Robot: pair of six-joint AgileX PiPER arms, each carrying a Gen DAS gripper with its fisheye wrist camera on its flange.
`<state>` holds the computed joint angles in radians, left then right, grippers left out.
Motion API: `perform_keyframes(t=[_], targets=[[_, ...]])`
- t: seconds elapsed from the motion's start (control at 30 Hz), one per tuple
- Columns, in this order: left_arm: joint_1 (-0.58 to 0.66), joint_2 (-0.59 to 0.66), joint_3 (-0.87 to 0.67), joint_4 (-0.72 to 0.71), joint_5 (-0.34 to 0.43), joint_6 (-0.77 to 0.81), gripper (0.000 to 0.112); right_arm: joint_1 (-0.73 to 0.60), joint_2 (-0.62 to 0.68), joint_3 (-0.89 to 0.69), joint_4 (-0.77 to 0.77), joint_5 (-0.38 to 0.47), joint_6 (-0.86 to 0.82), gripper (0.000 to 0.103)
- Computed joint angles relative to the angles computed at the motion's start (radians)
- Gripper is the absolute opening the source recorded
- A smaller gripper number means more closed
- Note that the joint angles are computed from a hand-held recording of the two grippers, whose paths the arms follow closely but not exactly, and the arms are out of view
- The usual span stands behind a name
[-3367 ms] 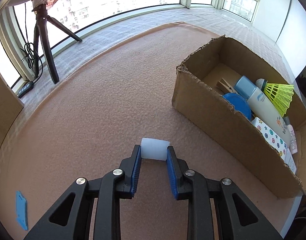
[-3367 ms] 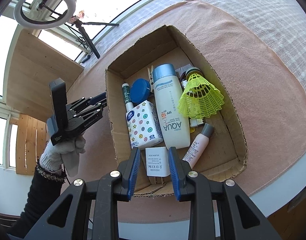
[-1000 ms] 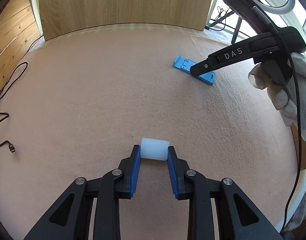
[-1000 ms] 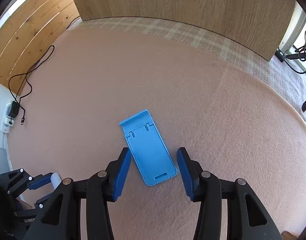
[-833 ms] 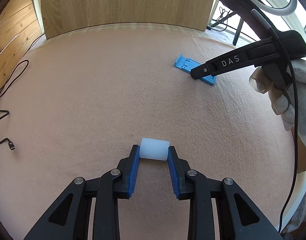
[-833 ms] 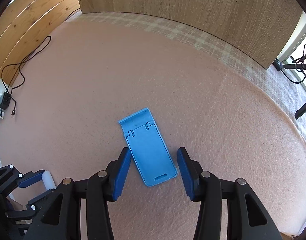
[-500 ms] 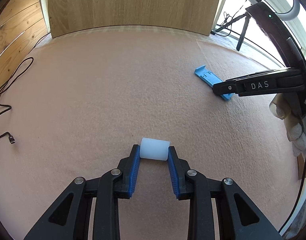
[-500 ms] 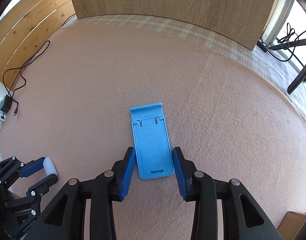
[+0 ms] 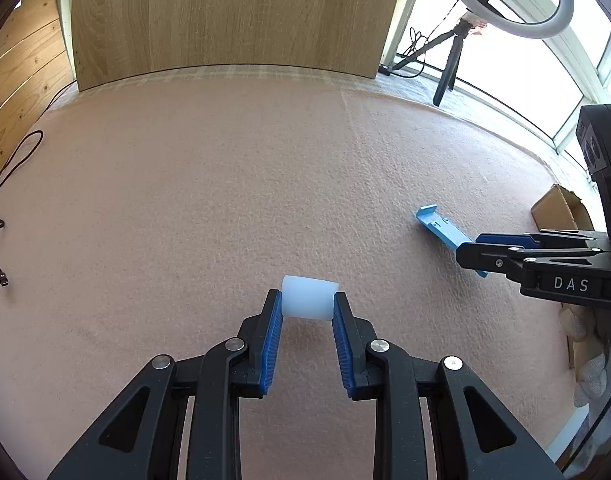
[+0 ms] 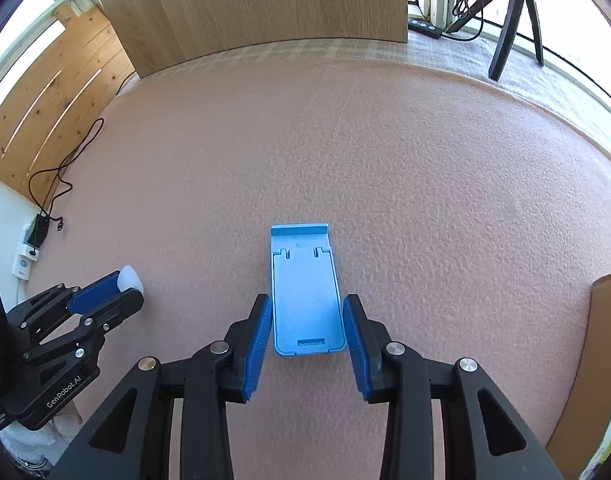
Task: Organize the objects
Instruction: 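Carry the phone stand and cylinder over the box with both grippers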
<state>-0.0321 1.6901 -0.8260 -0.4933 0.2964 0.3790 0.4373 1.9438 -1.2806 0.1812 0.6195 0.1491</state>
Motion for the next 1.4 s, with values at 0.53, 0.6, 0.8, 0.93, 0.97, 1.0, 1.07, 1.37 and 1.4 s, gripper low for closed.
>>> perform_keyframes(t=[0.53,0.6,0.8,0.93,0.97,1.0,1.07,1.37,1.4], targets=[[-0.309,0.059,-0.116,0.190,0.003,-0.327,0.027,-0.157,-0.372,0.386,0.085,-0.075,-0.116,0.033],[-0.341,0.060,-0.148,0.226,0.019,-0.372,0.027,-0.181,-0.424,0.404,0.085,-0.065,-0.120,0.033],[-0.439,0.067,-0.276,0.309,0.067,-0.466,0.027,-0.311,-0.597,0.455,0.089,0.000,-0.168,0.033],[-0.505,0.103,-0.392,0.335,0.102,-0.499,0.027,-0.415,-0.704,0.477,0.029,0.058,-0.173,0.033],[-0.522,0.124,-0.429,0.344,0.110,-0.512,0.027,-0.445,-0.727,0.483,0.024,0.075,-0.187,0.033],[-0.537,0.144,-0.466,0.344,0.121,-0.515,0.027,-0.490,-0.750,0.489,0.033,0.094,-0.219,0.033],[-0.567,0.192,-0.551,0.352,0.151,-0.525,0.027,-0.558,-0.783,0.497,0.028,0.124,-0.253,0.033],[-0.687,0.454,-1.011,0.424,0.349,-0.623,0.027,-0.892,-0.830,0.508,0.168,0.193,-0.552,0.033],[-0.699,0.479,-1.057,0.435,0.371,-0.635,0.027,-0.913,-0.826,0.507,0.181,0.199,-0.572,0.033]])
